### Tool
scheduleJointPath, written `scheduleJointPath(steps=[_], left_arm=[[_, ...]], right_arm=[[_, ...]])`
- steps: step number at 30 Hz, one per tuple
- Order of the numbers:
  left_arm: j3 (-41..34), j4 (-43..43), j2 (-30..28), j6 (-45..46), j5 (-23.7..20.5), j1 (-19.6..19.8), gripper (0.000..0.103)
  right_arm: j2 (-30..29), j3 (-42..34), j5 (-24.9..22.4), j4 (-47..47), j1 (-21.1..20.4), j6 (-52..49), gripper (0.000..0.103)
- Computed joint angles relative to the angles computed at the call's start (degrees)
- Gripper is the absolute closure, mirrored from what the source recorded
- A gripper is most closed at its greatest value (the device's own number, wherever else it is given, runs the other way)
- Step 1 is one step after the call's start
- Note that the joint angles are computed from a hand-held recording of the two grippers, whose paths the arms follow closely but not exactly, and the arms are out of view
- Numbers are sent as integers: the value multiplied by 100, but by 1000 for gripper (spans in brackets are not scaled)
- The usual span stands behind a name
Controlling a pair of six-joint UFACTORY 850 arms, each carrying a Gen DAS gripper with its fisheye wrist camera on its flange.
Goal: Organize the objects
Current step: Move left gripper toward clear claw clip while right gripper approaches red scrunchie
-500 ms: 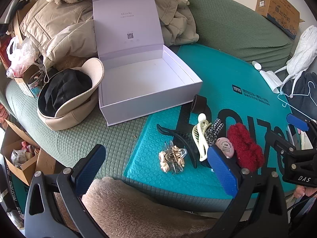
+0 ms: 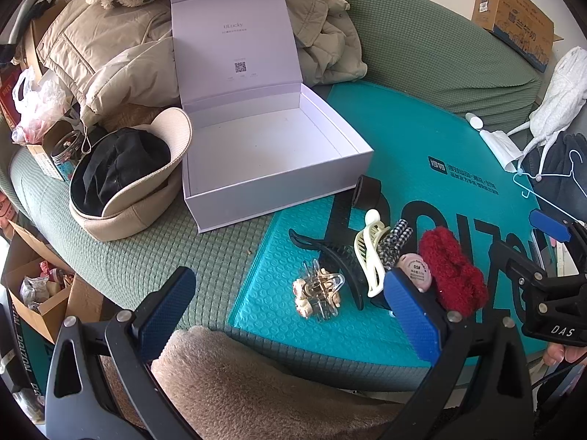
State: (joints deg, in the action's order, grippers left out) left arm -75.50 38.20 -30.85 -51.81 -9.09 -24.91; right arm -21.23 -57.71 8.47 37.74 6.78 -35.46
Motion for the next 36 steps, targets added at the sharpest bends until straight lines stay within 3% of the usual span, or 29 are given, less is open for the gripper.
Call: scheduleJointPath(steps=[21, 33, 36], left_arm=[[85, -467, 68, 397, 43, 19, 1], [86, -733, 49, 631, 73, 36, 1], [83, -810, 40, 712, 79, 38, 1]], right_arm=[[32, 19, -11, -42, 33, 51, 1], [42, 65, -58, -910, -2, 880, 1], [56, 103, -37, -1501, -19, 1436, 1]])
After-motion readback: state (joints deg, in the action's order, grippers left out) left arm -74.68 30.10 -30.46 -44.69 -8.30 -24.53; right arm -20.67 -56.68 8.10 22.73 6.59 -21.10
